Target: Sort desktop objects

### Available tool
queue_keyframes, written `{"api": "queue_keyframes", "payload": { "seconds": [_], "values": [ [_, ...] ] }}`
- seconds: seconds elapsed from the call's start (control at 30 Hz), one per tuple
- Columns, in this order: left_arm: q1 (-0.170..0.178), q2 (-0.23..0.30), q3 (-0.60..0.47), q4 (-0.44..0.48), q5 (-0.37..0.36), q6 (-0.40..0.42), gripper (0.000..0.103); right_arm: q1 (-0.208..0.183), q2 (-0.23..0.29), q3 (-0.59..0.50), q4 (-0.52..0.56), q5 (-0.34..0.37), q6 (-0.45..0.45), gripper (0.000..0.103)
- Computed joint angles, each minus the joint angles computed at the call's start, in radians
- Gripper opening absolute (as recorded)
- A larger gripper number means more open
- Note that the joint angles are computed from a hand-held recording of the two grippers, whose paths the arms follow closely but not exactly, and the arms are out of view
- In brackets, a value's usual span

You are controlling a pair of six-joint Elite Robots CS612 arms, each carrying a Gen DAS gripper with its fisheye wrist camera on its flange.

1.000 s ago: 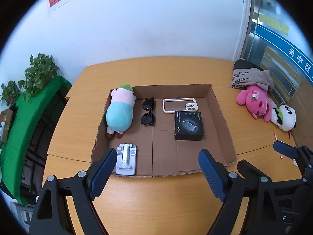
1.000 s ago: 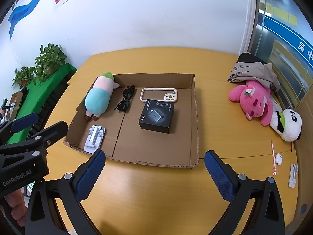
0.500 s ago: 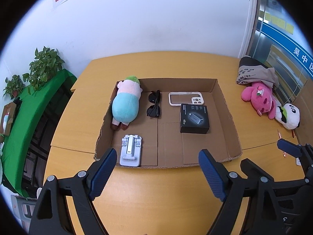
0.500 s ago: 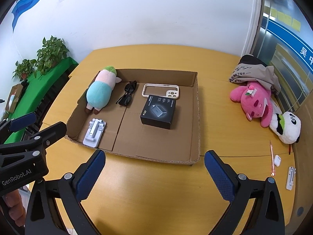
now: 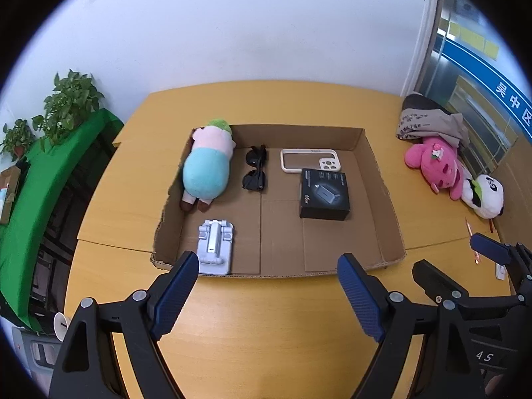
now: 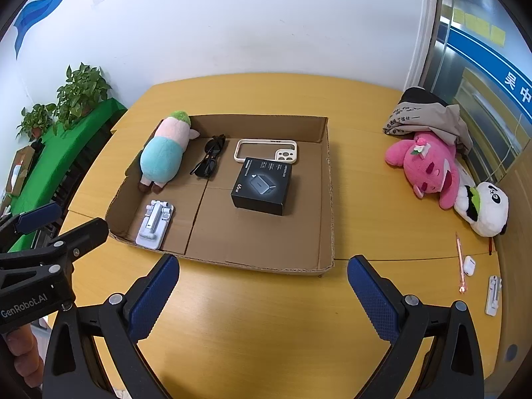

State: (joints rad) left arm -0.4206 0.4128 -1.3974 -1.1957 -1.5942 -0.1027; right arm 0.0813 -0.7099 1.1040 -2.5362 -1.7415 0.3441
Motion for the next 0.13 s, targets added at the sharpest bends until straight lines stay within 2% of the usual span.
{"api": "queue_keyframes", "payload": {
  "seconds": [0.07, 0.13],
  "values": [
    [-0.005, 0.001, 0.000, -0.002, 0.033, 0.006, 0.086, -0.001, 0.000, -0.001, 0.002, 0.004, 0.002, 0.103],
    [-0.003, -0.001, 0.005, 0.000, 0.031, 0.009, 0.086, -0.003, 0.001, -0.002, 0.005, 0.012, 0.008, 0.103]
  ]
}}
